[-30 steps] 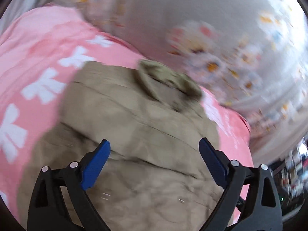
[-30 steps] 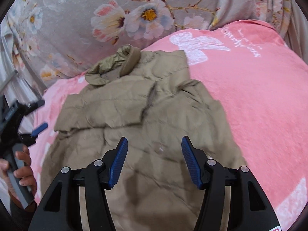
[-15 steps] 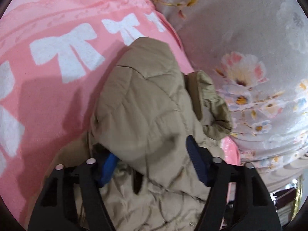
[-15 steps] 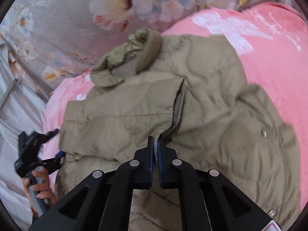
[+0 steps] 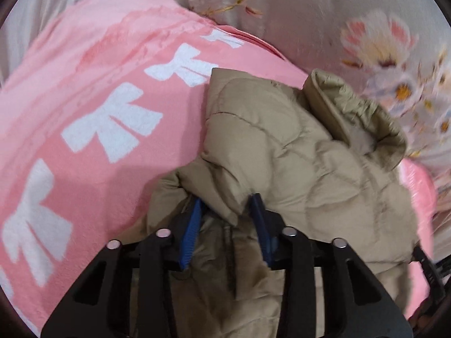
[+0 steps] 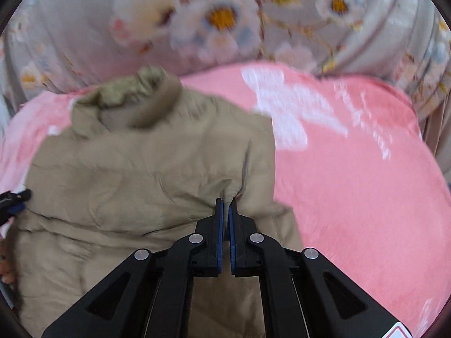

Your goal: Fold large clothes

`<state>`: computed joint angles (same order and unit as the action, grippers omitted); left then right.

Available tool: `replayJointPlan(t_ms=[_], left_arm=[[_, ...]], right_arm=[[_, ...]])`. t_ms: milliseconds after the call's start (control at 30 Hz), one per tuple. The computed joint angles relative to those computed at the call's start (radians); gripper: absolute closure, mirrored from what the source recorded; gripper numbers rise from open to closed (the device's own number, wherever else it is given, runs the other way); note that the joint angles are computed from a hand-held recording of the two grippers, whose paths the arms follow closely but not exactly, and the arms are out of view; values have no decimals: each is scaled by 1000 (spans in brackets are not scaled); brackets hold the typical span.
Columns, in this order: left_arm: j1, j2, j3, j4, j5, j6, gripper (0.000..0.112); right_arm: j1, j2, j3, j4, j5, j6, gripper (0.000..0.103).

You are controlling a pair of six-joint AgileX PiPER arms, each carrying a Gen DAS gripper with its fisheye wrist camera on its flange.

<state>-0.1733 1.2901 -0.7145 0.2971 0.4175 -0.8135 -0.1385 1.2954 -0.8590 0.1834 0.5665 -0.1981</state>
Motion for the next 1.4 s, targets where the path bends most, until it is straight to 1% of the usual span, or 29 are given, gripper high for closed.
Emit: replayJointPlan(t_ms=[33,67,133,200,267,333,367,400,433,467,500,567,600,633,667,700,767,800,867,967,1033,1067,1167,1400], left_arm=[[-30,13,-2,91,17,-73,80],[-49,25,-4,152,30,-119,80],[-74,39,-5,232,47,-187,80],[-102,51,-9,304,69,-254,80],[-153,69,-13,414,112,-361,80],[-193,80,-21,474,160,-407,80],[-205,73,-23,471,178,-398,80],[-204,48,-20,437,195,-351,80],[-203,15,-18,394,212,-295,80],[-203,-12,-19,362,226,-256,80],[-198,-72,-22,306,245,-183,80],[-224,-130,-71,295,305,-149,80],[-255,-139,-121,313,343,-159,80],[-278,-138,-161,319,361,-163,80],[-303,-126,-208,322,373,-166,80],[-341,-84,-282,330,395,-174,80],[-369,-1,-368,317,396,-176,80],[-373,33,-390,302,385,-177,80],[-370,140,-442,259,366,-165,80],[-385,230,-440,282,365,-211,80],[-377,267,-400,260,328,-213,80],[-383,275,-372,281,309,-235,80],[-434,275,-312,417,308,-355,80],[-513,295,-234,623,317,-563,80]], right_arm=[[-6,18,12,16,-12,-13,101],[-13,27,24,28,-24,-31,101],[18,35,38,-40,-46,28,100],[60,47,39,-151,-61,123,99],[92,50,38,-223,-60,188,98],[94,48,31,-211,-46,176,96],[85,34,24,-198,-21,156,95],[79,10,21,-202,4,158,91],[74,-17,20,-204,25,163,88],[58,-62,21,-183,49,148,87],[32,-116,14,-137,76,110,87],[12,-166,-20,-71,106,65,87],[20,-177,-52,-50,123,66,87],[50,-174,-92,-35,137,84,87],[89,-155,-128,-28,145,105,87],[132,-133,-148,-46,130,155,87],[207,-53,-195,-36,118,192,87],[230,-9,-209,-22,105,202,87],[265,60,-224,-32,97,243,87],[284,122,-202,-8,83,242,87],[299,124,-159,-11,57,249,87],[310,115,-132,-18,38,256,87],[346,96,-82,-90,2,321,88],[468,111,-49,-433,-36,629,88]])
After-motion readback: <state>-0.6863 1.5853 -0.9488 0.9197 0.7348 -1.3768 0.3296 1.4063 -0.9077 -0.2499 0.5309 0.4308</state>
